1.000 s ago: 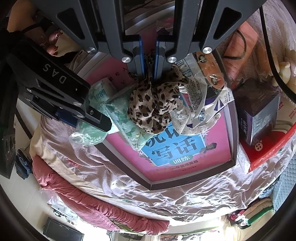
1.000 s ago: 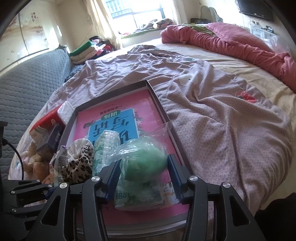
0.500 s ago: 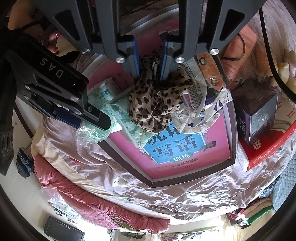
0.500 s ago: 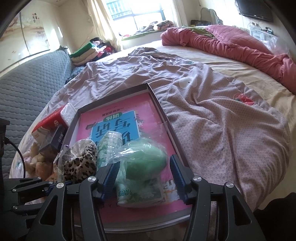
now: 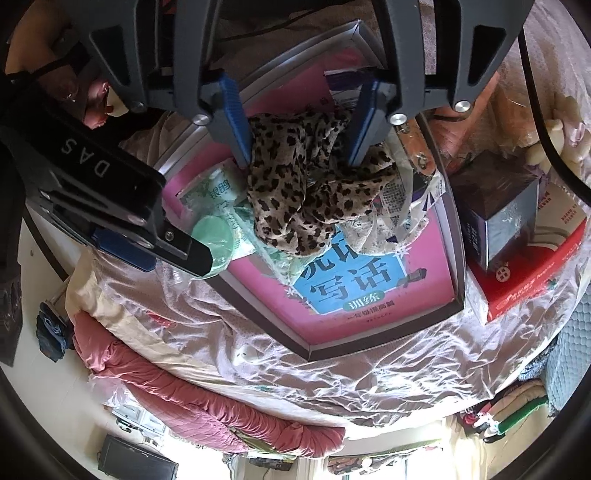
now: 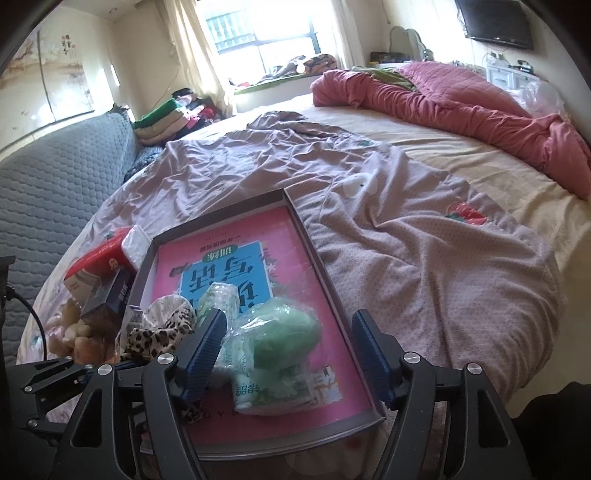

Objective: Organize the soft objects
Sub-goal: 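Withdraw both open grippers from the tray toward the remaining pile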

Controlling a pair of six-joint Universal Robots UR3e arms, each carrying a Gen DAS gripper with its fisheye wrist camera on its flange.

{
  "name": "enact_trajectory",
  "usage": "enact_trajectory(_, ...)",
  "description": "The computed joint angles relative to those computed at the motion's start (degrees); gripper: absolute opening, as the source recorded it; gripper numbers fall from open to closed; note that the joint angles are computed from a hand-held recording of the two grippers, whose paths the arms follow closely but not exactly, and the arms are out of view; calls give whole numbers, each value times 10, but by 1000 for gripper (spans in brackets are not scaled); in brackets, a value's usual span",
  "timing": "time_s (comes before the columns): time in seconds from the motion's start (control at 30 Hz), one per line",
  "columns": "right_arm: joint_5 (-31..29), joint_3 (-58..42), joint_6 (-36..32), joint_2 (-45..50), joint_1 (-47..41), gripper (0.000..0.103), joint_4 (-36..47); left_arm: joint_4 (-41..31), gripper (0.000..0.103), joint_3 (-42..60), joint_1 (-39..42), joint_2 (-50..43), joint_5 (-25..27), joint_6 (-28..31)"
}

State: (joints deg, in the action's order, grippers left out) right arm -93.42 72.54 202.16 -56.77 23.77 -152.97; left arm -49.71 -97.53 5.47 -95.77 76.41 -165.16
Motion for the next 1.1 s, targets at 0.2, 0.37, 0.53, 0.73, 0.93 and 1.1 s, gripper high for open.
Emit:
enact_trajectory(0.2, -19, -1, 5, -10, 3, 74, 7, -2, 56, 0, 3, 16, 2, 3)
enact_trajectory(0.37, -39, 1, 9, -19, 7, 75, 14, -12, 60, 0, 12, 32, -1, 5)
enact_trajectory(0.53, -49, 4, 5, -28, 10, 75, 15, -24, 61, -6, 24, 56, 3, 13)
enact_trajectory(0.73, -52, 4, 2, -39, 17, 75, 20, -32, 66, -12, 36, 83, 12, 16)
enact_trajectory(0.93, -68, -9, -4, -44, 33, 76, 28, -51, 67, -13, 61, 107, 3, 27)
enact_trajectory(1.1, -84, -43, -12, -38, 53, 76, 46, -50, 71, -28, 82, 136, 2, 33)
